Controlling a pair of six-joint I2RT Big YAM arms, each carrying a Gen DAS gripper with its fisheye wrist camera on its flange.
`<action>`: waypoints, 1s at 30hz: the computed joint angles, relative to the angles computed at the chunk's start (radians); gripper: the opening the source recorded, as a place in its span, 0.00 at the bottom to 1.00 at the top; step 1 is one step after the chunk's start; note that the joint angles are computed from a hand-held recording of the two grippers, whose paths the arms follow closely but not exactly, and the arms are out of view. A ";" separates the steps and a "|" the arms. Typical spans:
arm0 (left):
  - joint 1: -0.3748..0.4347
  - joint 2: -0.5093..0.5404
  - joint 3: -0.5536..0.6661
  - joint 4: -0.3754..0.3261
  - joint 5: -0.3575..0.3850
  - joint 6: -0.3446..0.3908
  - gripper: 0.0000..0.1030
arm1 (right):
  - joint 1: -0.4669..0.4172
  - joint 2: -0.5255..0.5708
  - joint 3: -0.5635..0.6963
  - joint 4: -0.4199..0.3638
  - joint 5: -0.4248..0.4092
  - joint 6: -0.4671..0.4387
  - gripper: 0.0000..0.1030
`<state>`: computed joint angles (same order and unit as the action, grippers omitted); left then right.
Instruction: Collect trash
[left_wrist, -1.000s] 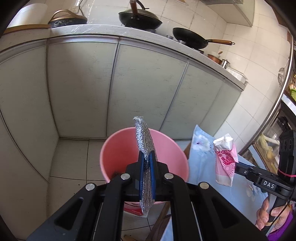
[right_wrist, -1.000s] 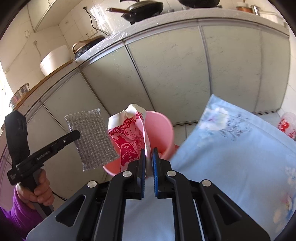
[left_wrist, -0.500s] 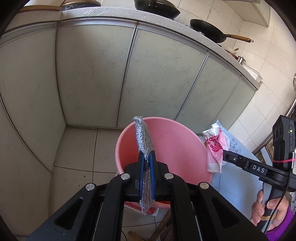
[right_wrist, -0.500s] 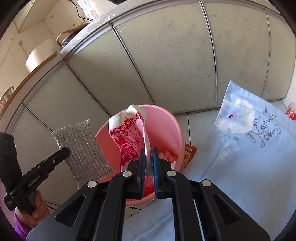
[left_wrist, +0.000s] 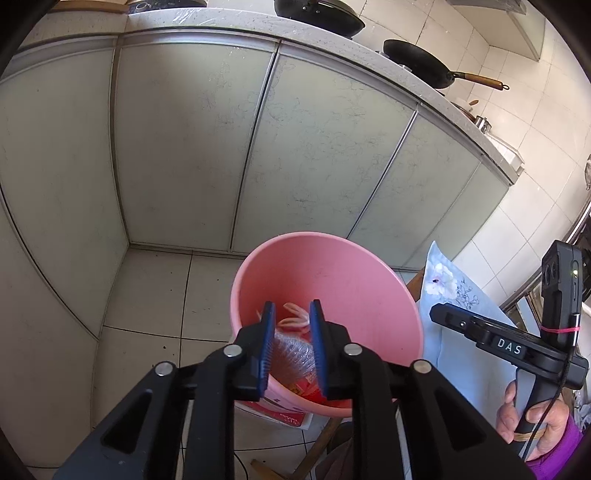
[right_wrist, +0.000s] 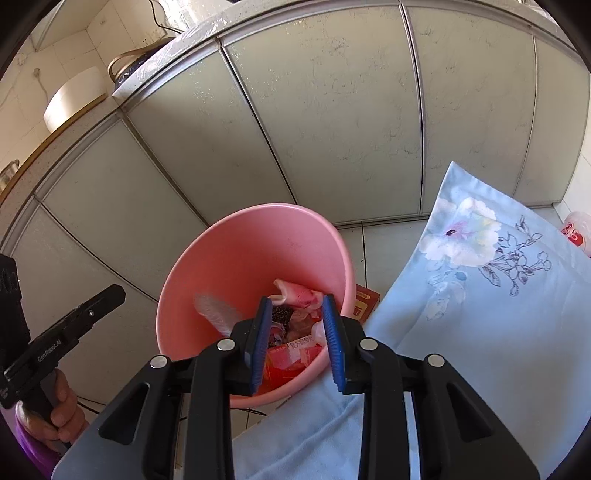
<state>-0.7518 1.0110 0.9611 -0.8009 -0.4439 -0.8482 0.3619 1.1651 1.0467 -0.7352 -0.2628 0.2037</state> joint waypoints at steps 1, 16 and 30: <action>-0.005 0.000 0.001 -0.006 -0.005 -0.004 0.22 | -0.002 -0.005 -0.003 0.000 -0.001 -0.003 0.28; -0.117 0.003 0.049 -0.074 -0.055 -0.031 0.35 | -0.008 -0.162 -0.077 -0.025 0.047 -0.018 0.47; -0.272 0.059 0.127 -0.175 -0.148 -0.096 0.61 | 0.030 -0.367 -0.181 -0.064 0.211 -0.017 0.55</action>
